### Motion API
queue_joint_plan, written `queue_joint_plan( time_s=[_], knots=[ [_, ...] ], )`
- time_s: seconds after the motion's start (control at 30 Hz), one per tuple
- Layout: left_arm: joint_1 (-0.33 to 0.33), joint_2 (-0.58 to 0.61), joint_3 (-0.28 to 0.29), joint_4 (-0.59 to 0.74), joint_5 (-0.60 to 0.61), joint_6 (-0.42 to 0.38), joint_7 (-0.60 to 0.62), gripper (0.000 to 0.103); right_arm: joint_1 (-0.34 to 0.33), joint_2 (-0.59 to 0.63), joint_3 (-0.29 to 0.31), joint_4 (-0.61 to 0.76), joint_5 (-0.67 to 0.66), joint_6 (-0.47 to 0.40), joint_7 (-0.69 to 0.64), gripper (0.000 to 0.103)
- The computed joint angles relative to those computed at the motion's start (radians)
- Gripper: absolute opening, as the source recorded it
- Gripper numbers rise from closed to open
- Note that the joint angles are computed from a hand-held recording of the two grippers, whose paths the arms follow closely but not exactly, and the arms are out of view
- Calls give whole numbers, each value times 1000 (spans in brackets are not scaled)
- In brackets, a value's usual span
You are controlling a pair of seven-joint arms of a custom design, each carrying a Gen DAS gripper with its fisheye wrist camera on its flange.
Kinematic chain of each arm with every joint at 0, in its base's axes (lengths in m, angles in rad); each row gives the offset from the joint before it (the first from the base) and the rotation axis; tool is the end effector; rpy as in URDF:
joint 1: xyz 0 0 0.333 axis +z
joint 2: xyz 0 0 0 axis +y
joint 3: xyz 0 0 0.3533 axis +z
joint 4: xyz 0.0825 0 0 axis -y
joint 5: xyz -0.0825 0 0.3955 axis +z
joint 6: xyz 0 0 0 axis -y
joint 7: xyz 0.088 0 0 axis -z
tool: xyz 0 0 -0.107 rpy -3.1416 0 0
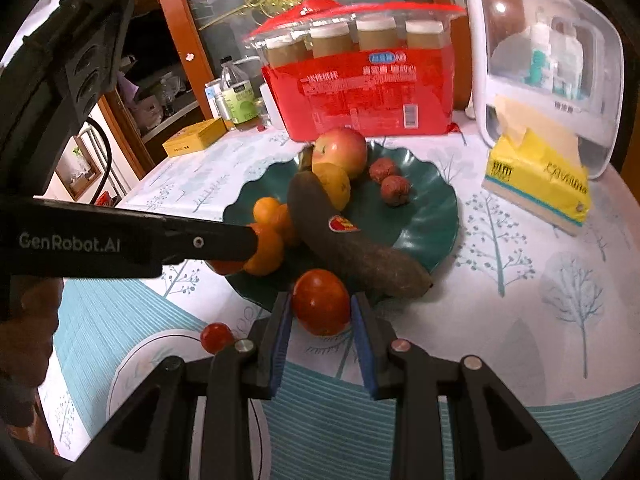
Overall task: Organize fruits
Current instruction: 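Carry both tomatoes onto the green plate and open both tools, then move the right tool to the last cherry tomato and grasp it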
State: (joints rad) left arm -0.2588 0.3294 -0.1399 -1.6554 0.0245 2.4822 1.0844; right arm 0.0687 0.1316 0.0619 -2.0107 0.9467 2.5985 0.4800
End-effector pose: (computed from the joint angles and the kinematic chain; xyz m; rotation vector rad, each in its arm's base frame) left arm 0.6644 -0.2657 0.5070 -2.1495 1.9620 -0.7123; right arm 0.6240 0.0641 0.4636 -2.0441 1.2165 -0.2424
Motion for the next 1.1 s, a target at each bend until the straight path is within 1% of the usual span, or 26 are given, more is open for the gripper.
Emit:
queue_joint_plan(
  time_s=[0.07, 0.33, 0.4, 0.5, 0.57, 0.63, 0.67, 0.7, 0.73, 0.8, 1.0, 1.1],
  knots=[
    [1, 13, -1, 10, -4, -2, 2, 24, 1, 16, 1, 9, -9, -2, 14, 30],
    [-3, 56, 1, 48, -16, -11, 16, 24, -16, 37, 13, 19, 29, 5, 14, 30],
    [-6, 58, 5, 50, -13, -12, 10, 27, -19, 41, 16, 21, 39, 8, 12, 30],
    [-10, 50, 10, 43, -5, -6, 1, 39, -19, 43, 20, 20, 50, 19, 3, 31],
    [-14, 40, 15, 35, 8, -3, -10, 53, -19, 42, 23, 18, 57, 26, -3, 31],
    [-17, 21, 21, 17, 23, 9, -28, 57, -18, 42, 24, 16, 65, 31, -4, 31],
    [-15, 14, 21, 11, 27, 9, -34, 61, -17, 41, 24, 15, 64, 32, -1, 32],
    [-15, 5, 23, 2, 32, 10, -44, 63, -15, 40, 24, 14, 59, 32, 1, 35],
    [-15, -7, 26, -10, 39, 10, -58, 65, -15, 40, 23, 16, 54, 27, 4, 40],
    [-12, -29, 27, -34, 51, 4, -79, 65, -15, 39, 22, 20, 43, 7, 15, 48],
    [12, -115, 17, -143, 67, 11, -128, 66, -1, 10, 20, 1, 53, 27, 6, 53],
    [24, -159, 10, -198, 78, 23, -149, 66, 5, -12, 14, -10, 69, 31, 18, 59]
  ],
)
